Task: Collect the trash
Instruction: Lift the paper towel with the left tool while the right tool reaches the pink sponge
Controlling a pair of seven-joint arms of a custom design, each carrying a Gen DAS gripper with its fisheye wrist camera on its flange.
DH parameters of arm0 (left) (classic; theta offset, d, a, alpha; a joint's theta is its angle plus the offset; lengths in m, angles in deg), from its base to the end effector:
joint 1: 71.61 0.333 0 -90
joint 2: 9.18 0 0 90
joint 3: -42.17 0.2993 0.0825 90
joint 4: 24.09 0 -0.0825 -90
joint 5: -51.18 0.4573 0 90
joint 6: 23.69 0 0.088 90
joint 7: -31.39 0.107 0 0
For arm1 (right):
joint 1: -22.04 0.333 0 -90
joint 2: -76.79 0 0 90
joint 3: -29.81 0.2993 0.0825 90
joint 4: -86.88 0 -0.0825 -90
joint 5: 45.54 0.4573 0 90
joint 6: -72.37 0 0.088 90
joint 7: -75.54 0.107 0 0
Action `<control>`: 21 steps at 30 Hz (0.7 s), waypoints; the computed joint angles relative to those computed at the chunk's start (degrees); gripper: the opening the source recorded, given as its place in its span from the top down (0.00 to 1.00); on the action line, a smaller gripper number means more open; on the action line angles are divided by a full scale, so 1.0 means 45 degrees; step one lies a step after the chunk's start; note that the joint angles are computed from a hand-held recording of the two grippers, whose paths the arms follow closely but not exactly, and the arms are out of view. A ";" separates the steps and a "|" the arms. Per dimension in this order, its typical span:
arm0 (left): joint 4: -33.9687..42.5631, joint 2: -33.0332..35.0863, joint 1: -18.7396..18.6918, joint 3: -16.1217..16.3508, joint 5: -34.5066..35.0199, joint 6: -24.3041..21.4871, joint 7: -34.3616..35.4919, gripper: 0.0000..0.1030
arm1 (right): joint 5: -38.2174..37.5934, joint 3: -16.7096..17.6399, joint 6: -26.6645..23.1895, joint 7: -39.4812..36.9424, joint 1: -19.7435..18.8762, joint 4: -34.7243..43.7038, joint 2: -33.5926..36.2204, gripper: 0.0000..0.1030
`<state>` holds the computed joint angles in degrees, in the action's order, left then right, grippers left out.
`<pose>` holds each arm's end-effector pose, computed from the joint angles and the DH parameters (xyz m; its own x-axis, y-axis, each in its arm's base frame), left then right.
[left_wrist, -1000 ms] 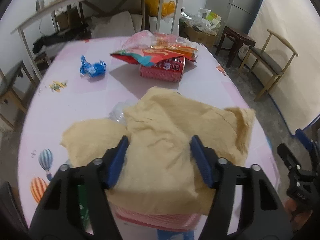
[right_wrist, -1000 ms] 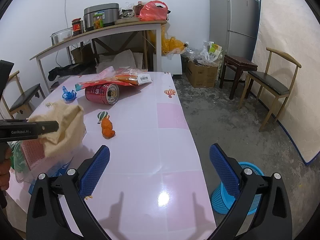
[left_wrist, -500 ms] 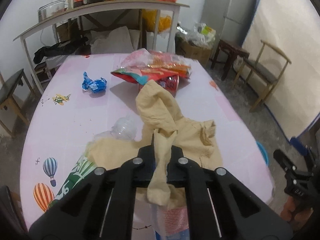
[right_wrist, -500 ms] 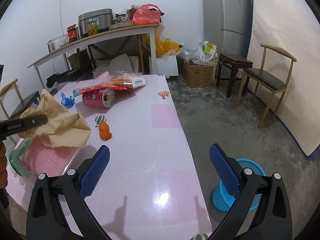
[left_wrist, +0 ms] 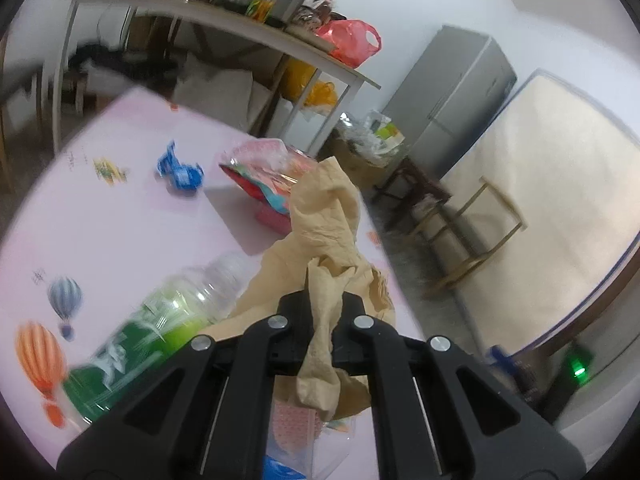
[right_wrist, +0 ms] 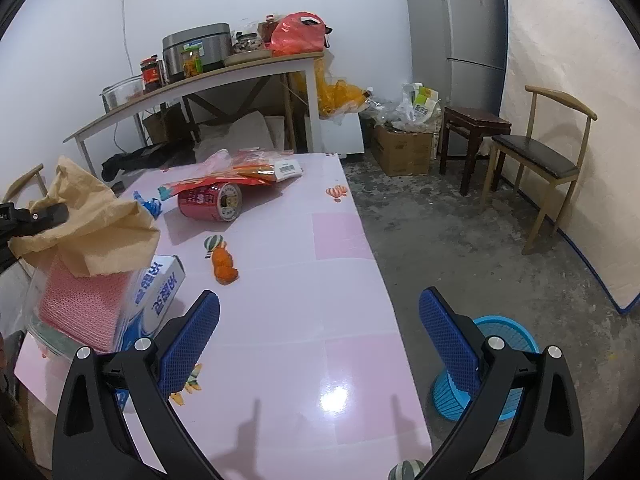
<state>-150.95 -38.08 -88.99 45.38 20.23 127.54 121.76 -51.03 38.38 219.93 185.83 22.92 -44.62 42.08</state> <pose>0.5185 -0.1121 0.6554 -0.1473 -0.8364 0.5280 -0.6796 -0.3023 -0.6684 0.4927 0.0977 0.6504 -0.0730 -0.9928 -0.0948 -0.6232 0.1197 -0.7729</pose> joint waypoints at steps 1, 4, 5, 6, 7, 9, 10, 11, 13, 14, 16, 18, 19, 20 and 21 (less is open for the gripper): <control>-0.0112 -0.0094 -0.0251 0.0280 -0.0538 0.0118 0.0194 0.97 | -0.0023 0.0021 -0.0001 -0.0001 0.0002 -0.0001 0.0001 0.06; -0.0332 -0.0307 -0.0791 0.0912 -0.1957 0.0358 0.0818 0.97 | -0.0060 0.0034 -0.0083 -0.0042 0.0032 0.0010 -0.0035 0.06; -0.0364 -0.0323 -0.0791 0.0959 -0.2211 0.0427 0.0853 0.96 | -0.0060 0.0062 -0.0119 -0.0009 0.0038 0.0056 -0.0004 0.06; -0.0404 -0.0333 -0.0750 0.0971 -0.2386 0.0508 0.0866 0.96 | -0.0018 0.0025 -0.0155 -0.0038 0.0082 0.0056 -0.0008 0.06; -0.0430 -0.0319 -0.0654 0.0923 -0.2406 0.0529 0.0837 0.96 | 0.0135 -0.0067 -0.0228 -0.0109 0.0197 0.0125 0.0064 0.06; -0.0413 -0.0207 -0.0487 0.0844 -0.2435 0.0525 0.0701 0.96 | 0.0682 -0.0366 -0.0314 -0.0384 0.0584 0.0343 0.0308 0.06; -0.0416 -0.0158 -0.0443 0.0835 -0.2475 0.0419 0.0638 0.96 | 0.1312 -0.0738 -0.0355 -0.0817 0.1041 0.0523 0.0524 0.06; -0.0461 -0.0194 -0.0375 0.0818 -0.2504 0.0331 0.0589 0.96 | 0.1994 -0.1103 -0.0469 -0.1323 0.1495 0.0724 0.0757 0.06; -0.0558 -0.0175 -0.0009 0.0487 -0.2130 0.0291 0.0119 0.96 | 0.3966 -0.2071 -0.0990 -0.2779 0.2641 0.1374 0.1457 0.06; -0.0655 -0.0227 0.0218 0.0261 -0.1759 0.0406 -0.0127 0.96 | 0.4915 -0.2415 -0.1425 -0.3428 0.3028 0.1787 0.1871 0.06; -0.0838 -0.0336 0.0465 -0.0074 -0.1012 0.0676 -0.0442 0.96 | 0.6429 -0.2791 -0.2222 -0.4346 0.3436 0.2548 0.2653 0.09; -0.0934 -0.0369 0.0311 -0.0018 -0.0758 0.0839 -0.0514 0.96 | 0.7696 -0.2982 -0.3029 -0.5192 0.3666 0.3202 0.3317 0.14; -0.0965 -0.0373 0.0260 0.0022 -0.0648 0.0885 -0.0578 0.96 | 0.8287 -0.3020 -0.3512 -0.5538 0.3751 0.3554 0.3682 0.18; -0.1005 -0.0362 0.0262 0.0009 -0.0475 0.0943 -0.0668 0.96 | 0.8772 -0.3005 -0.3953 -0.5782 0.3772 0.3802 0.3954 0.19; -0.1036 -0.0344 0.0230 0.0011 -0.0349 0.1008 -0.0743 0.96 | 0.9094 -0.2935 -0.4222 -0.5950 0.3719 0.3862 0.4040 0.22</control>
<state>-155.61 -39.63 -87.95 45.43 18.66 132.08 118.42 -10.11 25.18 200.93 159.06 39.65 -27.25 60.26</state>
